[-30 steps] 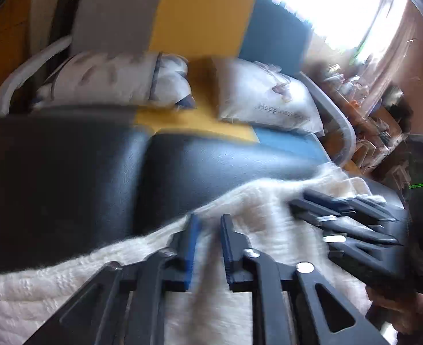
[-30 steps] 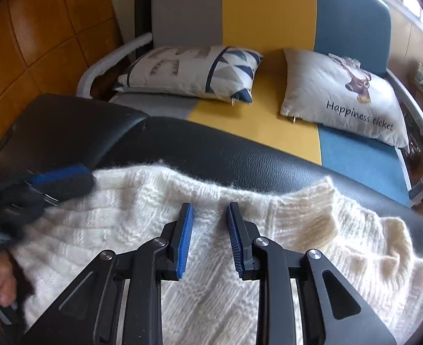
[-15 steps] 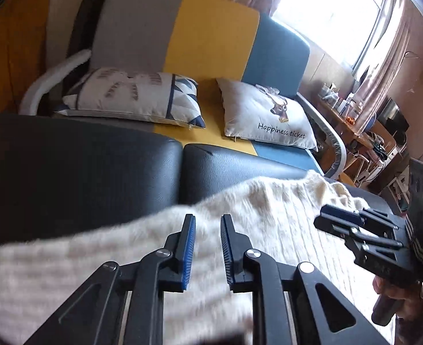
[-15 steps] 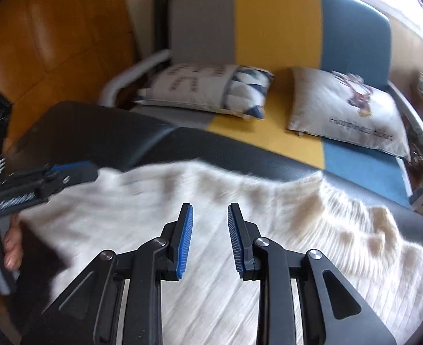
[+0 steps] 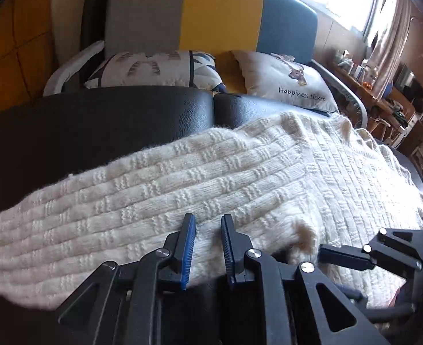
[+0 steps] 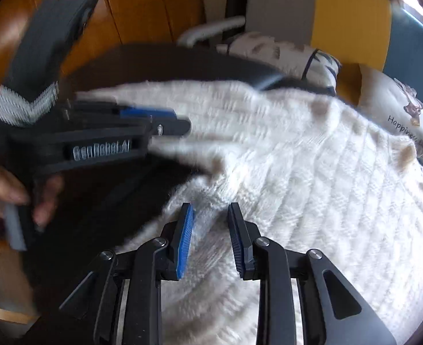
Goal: Fold clothes
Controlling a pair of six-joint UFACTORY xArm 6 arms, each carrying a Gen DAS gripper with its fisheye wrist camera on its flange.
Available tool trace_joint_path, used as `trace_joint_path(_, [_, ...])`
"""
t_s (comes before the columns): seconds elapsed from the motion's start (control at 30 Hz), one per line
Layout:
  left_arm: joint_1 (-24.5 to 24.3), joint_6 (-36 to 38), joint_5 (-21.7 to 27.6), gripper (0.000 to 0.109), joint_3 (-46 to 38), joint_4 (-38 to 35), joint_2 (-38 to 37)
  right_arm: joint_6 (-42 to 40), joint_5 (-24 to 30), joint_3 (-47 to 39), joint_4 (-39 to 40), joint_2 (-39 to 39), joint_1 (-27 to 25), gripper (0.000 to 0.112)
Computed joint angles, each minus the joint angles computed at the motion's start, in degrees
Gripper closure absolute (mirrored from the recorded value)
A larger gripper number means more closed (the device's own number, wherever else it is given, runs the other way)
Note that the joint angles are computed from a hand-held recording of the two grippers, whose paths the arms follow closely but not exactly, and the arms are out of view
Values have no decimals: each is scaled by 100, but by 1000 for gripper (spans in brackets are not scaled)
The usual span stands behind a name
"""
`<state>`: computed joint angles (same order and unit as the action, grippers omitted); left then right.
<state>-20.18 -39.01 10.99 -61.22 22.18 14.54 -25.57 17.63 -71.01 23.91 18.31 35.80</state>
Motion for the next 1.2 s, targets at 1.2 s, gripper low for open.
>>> trace_joint_path(1.2, [-1520,-3366,1084,90,-31,2388,-466,63,-514,2705,1004,-2271,-933,81])
